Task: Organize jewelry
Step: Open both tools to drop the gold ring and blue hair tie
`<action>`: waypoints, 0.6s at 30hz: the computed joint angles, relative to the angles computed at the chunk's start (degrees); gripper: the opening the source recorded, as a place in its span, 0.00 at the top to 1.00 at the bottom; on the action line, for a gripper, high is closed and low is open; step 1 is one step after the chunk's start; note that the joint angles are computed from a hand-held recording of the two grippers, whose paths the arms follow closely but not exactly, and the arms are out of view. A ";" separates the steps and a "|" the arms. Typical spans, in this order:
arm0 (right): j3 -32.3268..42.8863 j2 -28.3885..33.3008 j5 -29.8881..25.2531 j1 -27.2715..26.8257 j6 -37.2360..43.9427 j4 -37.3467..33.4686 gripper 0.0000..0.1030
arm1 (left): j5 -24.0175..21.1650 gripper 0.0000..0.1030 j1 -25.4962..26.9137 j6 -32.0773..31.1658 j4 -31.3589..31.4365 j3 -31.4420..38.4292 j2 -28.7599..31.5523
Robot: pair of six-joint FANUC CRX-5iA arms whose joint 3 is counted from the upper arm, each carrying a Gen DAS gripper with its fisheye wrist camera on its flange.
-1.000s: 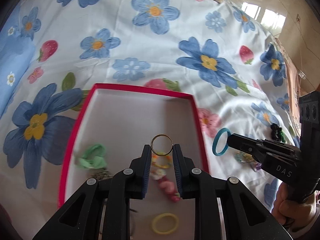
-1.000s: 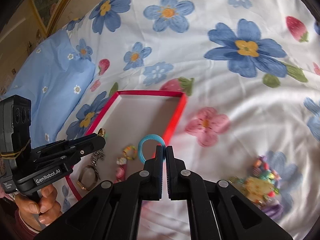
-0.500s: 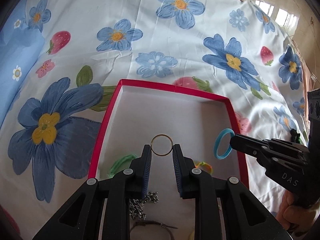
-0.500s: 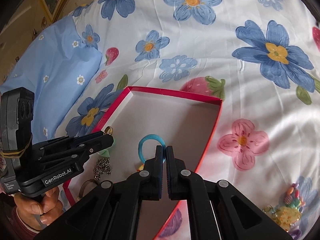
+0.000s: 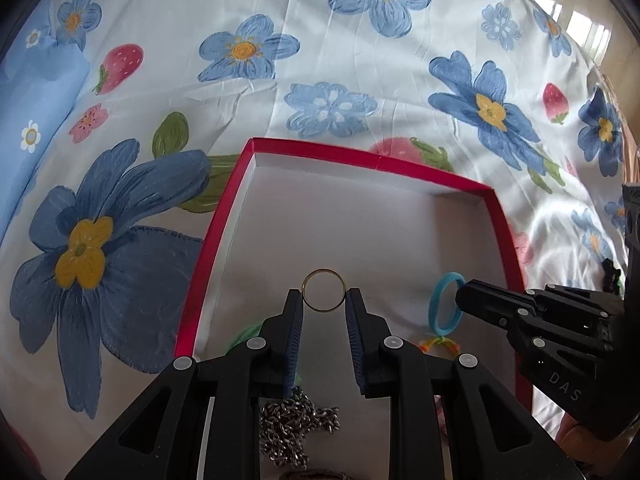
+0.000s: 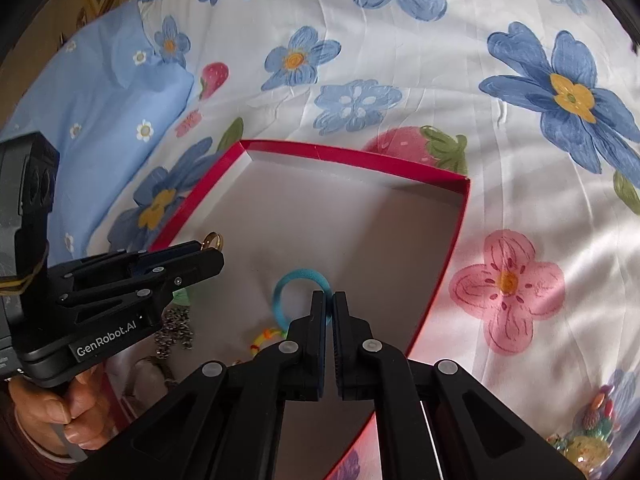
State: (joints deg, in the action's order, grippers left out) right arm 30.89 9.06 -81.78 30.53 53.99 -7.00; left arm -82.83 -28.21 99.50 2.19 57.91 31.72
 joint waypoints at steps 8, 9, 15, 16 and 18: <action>0.89 1.29 -1.11 0.54 1.42 0.81 0.96 | -3.05 0.79 -0.49 0.04 -1.12 3.88 2.71; 0.98 1.38 -1.18 0.58 1.38 0.84 0.96 | -3.47 0.79 -0.60 -0.07 -1.35 4.56 3.10; 1.18 1.53 -1.27 0.52 1.52 0.84 0.96 | -4.59 0.79 -1.15 -0.22 -2.53 6.39 4.02; 1.17 1.56 -1.27 0.52 1.60 0.86 0.96 | -4.70 0.79 -1.23 -0.24 -2.73 6.60 4.13; 1.12 1.49 -1.22 0.49 1.48 0.73 0.96 | -4.67 0.79 -1.36 -0.25 -2.99 6.41 3.96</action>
